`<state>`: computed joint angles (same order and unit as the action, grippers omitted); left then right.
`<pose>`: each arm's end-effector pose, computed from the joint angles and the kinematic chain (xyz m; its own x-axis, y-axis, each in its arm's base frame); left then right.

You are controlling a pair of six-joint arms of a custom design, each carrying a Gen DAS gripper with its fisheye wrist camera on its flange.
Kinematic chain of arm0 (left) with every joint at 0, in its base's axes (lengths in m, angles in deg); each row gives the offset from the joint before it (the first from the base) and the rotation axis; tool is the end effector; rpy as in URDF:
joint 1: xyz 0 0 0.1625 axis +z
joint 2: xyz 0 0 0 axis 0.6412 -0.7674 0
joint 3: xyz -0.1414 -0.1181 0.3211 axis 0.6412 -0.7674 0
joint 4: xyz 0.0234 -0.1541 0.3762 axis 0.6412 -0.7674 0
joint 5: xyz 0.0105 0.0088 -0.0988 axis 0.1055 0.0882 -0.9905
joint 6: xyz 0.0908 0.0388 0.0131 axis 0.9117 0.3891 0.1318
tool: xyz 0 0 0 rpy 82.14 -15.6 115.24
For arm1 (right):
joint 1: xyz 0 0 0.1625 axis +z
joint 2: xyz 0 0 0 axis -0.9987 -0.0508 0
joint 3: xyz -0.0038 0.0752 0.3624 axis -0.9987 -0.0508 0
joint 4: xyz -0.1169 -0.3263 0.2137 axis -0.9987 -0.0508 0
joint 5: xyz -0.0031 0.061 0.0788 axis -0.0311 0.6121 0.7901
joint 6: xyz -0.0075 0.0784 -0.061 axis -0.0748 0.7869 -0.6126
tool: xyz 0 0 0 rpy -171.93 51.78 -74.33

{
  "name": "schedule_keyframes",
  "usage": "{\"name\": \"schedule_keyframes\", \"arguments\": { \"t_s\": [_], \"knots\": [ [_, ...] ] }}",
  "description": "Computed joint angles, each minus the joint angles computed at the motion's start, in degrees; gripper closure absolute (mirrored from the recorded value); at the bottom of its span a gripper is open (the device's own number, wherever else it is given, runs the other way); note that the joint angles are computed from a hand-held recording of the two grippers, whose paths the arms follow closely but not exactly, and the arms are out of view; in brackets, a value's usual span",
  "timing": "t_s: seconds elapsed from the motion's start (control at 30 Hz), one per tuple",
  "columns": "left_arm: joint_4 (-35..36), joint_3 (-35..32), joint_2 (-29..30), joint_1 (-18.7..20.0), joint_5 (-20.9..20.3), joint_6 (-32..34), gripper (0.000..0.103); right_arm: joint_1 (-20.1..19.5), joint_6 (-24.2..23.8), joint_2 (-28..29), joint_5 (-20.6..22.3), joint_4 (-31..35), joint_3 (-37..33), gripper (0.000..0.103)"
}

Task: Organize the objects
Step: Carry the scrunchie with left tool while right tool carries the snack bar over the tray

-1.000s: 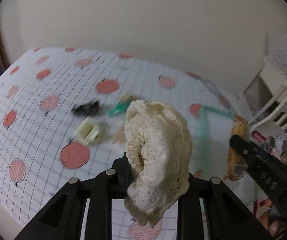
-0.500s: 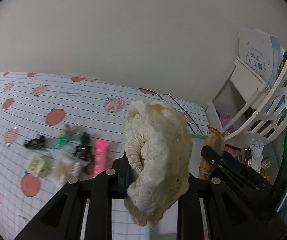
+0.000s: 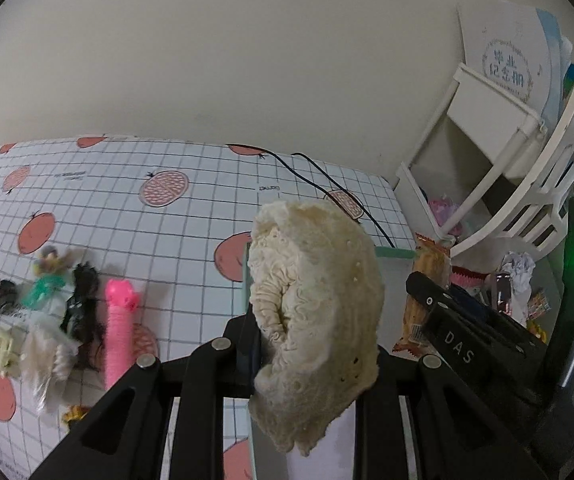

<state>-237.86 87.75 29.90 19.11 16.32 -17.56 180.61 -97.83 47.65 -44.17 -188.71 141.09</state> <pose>-0.2204 -0.7303 0.0633 -0.8576 0.1982 -0.4747 0.4165 0.8091 -0.4145 0.1107 -0.7163 0.1246 -0.7333 0.3002 0.6100 -0.2450 0.7203 -0.6490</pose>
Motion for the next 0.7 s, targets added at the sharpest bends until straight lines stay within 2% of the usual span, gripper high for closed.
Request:
{"name": "schedule_keyframes", "arguments": {
  "t_s": [0.23,0.4,0.7],
  "knots": [
    [-1.81,-4.08,4.36,0.91,-2.35,3.94,0.079,-1.81,-1.87,2.72,-0.47,-0.66,-3.6,0.063],
    [-0.38,-7.07,7.21,1.73,-2.97,4.9,0.079,-2.49,-3.3,4.38,-1.33,0.15,-5.61,0.063],
    [0.18,-7.68,8.63,2.18,-3.33,6.14,0.078,-3.78,-2.87,5.08,-1.42,1.59,-6.11,0.063]
  ]
}}
